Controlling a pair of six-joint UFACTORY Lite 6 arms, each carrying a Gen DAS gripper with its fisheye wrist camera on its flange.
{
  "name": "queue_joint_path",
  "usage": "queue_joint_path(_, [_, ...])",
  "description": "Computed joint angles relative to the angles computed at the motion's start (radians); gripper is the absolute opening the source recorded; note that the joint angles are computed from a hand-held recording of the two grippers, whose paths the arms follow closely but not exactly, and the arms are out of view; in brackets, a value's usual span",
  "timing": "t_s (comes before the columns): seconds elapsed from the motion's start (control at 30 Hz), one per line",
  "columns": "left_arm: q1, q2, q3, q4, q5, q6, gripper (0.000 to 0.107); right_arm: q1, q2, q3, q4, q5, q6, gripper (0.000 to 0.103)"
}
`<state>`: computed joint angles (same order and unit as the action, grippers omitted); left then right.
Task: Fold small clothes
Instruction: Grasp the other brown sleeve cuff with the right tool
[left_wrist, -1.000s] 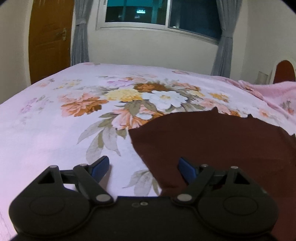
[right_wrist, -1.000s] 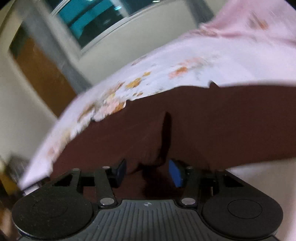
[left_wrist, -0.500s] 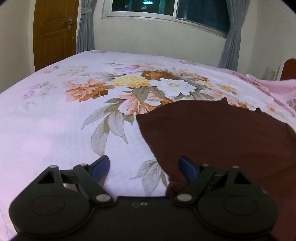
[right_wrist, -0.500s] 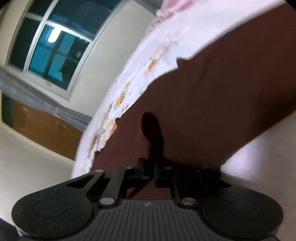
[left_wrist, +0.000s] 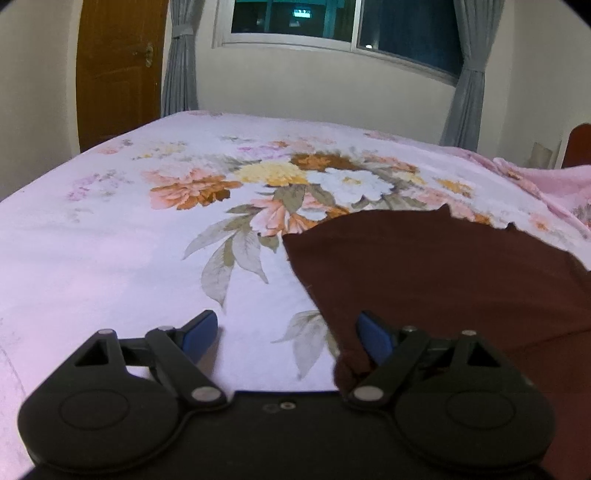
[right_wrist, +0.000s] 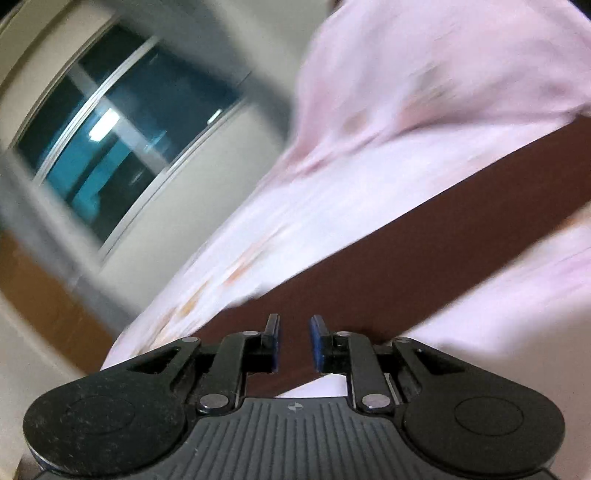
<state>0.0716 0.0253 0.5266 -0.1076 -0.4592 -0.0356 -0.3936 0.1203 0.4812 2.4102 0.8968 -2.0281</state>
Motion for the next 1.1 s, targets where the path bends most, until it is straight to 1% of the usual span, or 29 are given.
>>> queue_joint_path(0.03, [-0.019,-0.023,-0.013,-0.032,-0.004,0.014,0.083,-0.105,-0.006,-0.006,-0.025,-0.022,0.038,0.018])
queue_joint_path(0.07, [-0.044,-0.042,-0.018,-0.086,0.000,0.046,0.083,-0.209,0.011,0.005,-0.052,-0.034,0.033,0.020])
queue_joint_path(0.1, [-0.079,-0.058,-0.015,-0.176,0.006,0.106,0.083,-0.314,0.045,0.036,-0.120,-0.032,0.066,0.027])
queue_joint_path(0.13, [-0.118,-0.081,-0.013,-0.253,0.011,0.154,0.083,-0.419,0.099,0.093,-0.217,-0.037,0.122,0.045])
queue_joint_path(0.17, [-0.162,-0.098,-0.006,-0.339,0.014,0.212,0.083,-0.493,0.144,0.144,-0.272,-0.042,0.163,0.054])
queue_joint_path(0.2, [-0.210,-0.101,0.011,-0.443,0.015,0.294,0.083,-0.546,0.172,0.173,-0.290,-0.037,0.175,0.059])
queue_joint_path(0.27, [-0.321,-0.074,0.078,-0.653,0.029,0.445,0.083,-0.641,0.248,0.269,-0.377,-0.036,0.230,0.059])
queue_joint_path(0.33, [-0.452,-0.016,0.159,-0.783,0.029,0.483,0.083,-0.710,0.352,0.389,-0.466,-0.005,0.287,0.059])
queue_joint_path(0.37, [-0.524,0.037,0.217,-0.884,0.019,0.537,0.083,-0.713,0.387,0.427,-0.484,-0.005,0.309,0.059])
queue_joint_path(0.43, [-0.682,0.193,0.380,-1.093,-0.038,0.653,0.083,-0.715,0.448,0.482,-0.489,0.012,0.330,0.058])
queue_joint_path(0.47, [-0.744,0.282,0.485,-1.198,-0.049,0.712,0.083,-0.714,0.475,0.513,-0.496,0.012,0.330,0.058])
queue_joint_path(0.5, [-0.792,0.364,0.589,-1.294,-0.037,0.787,0.083,-0.712,0.500,0.542,-0.491,0.008,0.312,0.058])
queue_joint_path(0.57, [-0.878,0.521,0.799,-1.419,-0.049,0.916,0.083,-0.715,0.485,0.532,-0.504,0.014,0.293,0.058])
queue_joint_path(0.6, [-0.912,0.600,0.903,-1.430,-0.057,0.968,0.083,-0.712,0.484,0.535,-0.506,0.015,0.292,0.055])
queue_joint_path(0.63, [-0.928,0.673,1.008,-1.483,-0.053,1.039,0.083,-0.712,0.492,0.549,-0.520,0.017,0.303,0.046])
queue_joint_path(0.7, [-0.930,0.809,1.217,-1.634,-0.005,1.196,0.083,-0.721,0.515,0.574,-0.556,0.036,0.321,0.042])
queue_joint_path(0.73, [-0.931,0.874,1.322,-1.736,-0.004,1.300,0.083,-0.725,0.526,0.583,-0.562,0.045,0.323,0.042])
queue_joint_path(0.8, [-0.941,1.019,1.531,-1.912,-0.054,1.509,0.082,-0.741,0.557,0.609,-0.581,0.074,0.334,0.042])
queue_joint_path(0.83, [-0.936,1.094,1.636,-2.006,-0.102,1.614,0.081,-0.748,0.570,0.620,-0.590,0.083,0.341,0.042])
queue_joint_path(0.87, [-0.940,1.147,1.709,-2.062,-0.141,1.688,0.083,-0.753,0.580,0.630,-0.602,0.094,0.348,0.042])
queue_joint_path(0.9, [-0.949,1.167,1.740,-2.077,-0.163,1.720,0.082,-0.758,0.592,0.641,-0.609,0.108,0.356,0.042])
queue_joint_path(0.93, [-0.962,1.159,1.729,-2.058,-0.186,1.711,0.082,-0.763,0.599,0.645,-0.608,0.119,0.361,0.042])
queue_joint_path(1.0, [-0.977,1.094,1.609,-1.959,-0.179,1.592,0.082,-0.768,0.616,0.664,-0.624,0.135,0.389,0.042])
queue_joint_path(1.03, [-0.980,1.083,1.584,-1.929,-0.177,1.566,0.082,-0.767,0.624,0.674,-0.632,0.140,0.400,0.042])
queue_joint_path(1.1, [-0.990,1.121,1.634,-1.951,-0.204,1.610,0.083,-0.765,0.626,0.677,-0.634,0.144,0.401,0.042])
